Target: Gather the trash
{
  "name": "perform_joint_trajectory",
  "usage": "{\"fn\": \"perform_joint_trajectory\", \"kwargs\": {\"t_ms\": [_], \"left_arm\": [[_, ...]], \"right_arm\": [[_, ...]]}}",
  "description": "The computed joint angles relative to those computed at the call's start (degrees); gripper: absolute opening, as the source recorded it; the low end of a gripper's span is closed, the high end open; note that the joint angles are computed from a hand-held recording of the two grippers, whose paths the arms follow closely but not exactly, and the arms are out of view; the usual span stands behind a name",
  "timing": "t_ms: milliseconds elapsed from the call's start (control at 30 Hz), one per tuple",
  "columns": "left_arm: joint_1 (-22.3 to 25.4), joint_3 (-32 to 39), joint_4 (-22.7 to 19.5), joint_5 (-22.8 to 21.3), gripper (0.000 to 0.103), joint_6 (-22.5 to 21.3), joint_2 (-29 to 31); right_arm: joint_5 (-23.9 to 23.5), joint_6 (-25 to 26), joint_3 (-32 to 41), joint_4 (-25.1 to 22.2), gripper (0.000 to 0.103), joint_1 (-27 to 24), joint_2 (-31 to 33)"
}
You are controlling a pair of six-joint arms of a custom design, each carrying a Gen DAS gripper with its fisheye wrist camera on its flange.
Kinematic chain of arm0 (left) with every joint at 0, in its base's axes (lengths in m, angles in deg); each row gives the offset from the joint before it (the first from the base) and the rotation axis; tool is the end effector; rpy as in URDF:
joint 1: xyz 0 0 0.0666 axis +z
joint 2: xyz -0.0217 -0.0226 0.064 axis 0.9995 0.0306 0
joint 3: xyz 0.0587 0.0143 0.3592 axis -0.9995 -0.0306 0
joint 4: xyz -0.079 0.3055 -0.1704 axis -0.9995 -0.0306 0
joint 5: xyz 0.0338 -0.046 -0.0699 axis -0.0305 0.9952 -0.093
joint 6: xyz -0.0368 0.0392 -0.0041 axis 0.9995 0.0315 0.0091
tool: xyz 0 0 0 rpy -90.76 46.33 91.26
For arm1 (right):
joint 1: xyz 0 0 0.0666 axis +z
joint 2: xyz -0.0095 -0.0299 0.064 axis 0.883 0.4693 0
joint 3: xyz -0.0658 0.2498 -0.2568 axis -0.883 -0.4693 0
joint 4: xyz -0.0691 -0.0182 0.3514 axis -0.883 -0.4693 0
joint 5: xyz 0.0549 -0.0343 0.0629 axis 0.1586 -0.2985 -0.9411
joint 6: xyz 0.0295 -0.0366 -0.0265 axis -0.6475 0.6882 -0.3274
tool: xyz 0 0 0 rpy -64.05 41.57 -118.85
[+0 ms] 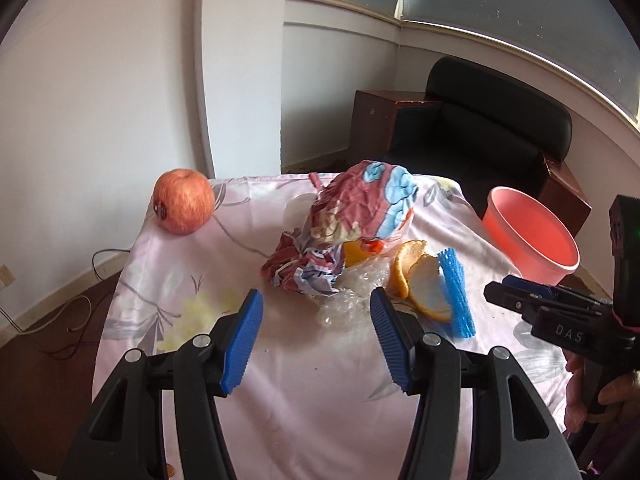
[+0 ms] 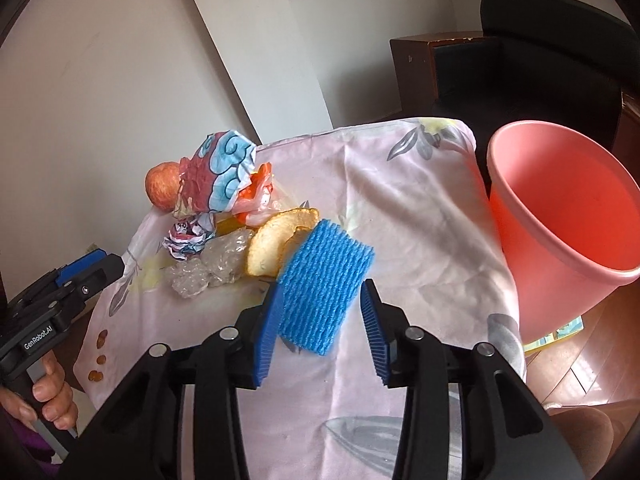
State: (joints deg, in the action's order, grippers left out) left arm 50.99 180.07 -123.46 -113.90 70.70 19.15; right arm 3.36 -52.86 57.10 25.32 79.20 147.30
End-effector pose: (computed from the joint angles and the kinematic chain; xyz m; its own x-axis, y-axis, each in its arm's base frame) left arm 0.4437 -0.3196 0.4563 -0.6696 -0.0576 -0.7405 -0.0049 0.9973 -0.0731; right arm 0.4977 0.1606 0.4203 -0.7520 -0.0090 -0.6591 -0.2618 0.9217 0.2861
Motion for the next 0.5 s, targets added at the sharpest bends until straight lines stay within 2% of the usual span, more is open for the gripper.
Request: {"fn": "perform_joint_trajectory", "kwargs": {"t_ms": [200,333,500], "left_arm": [[1.1,1.4,2.4,1.9,0.055,-2.5,1.7],[1.7,2.8,3.7,3.9,0.055,-4.3,3.2],[2.4,6.6,0.9,6.4,0.055,-5.9,6.6]], "right_arm": [[1.4,-1.1,0.1,0.1,0.041,0.7,0.2],[3.9,-1.7,0.7,-0.5,0.041,1.0,0.3],[5.8,-3.1,-0.4,0.1,0.041,0.8,-1.1]]}}
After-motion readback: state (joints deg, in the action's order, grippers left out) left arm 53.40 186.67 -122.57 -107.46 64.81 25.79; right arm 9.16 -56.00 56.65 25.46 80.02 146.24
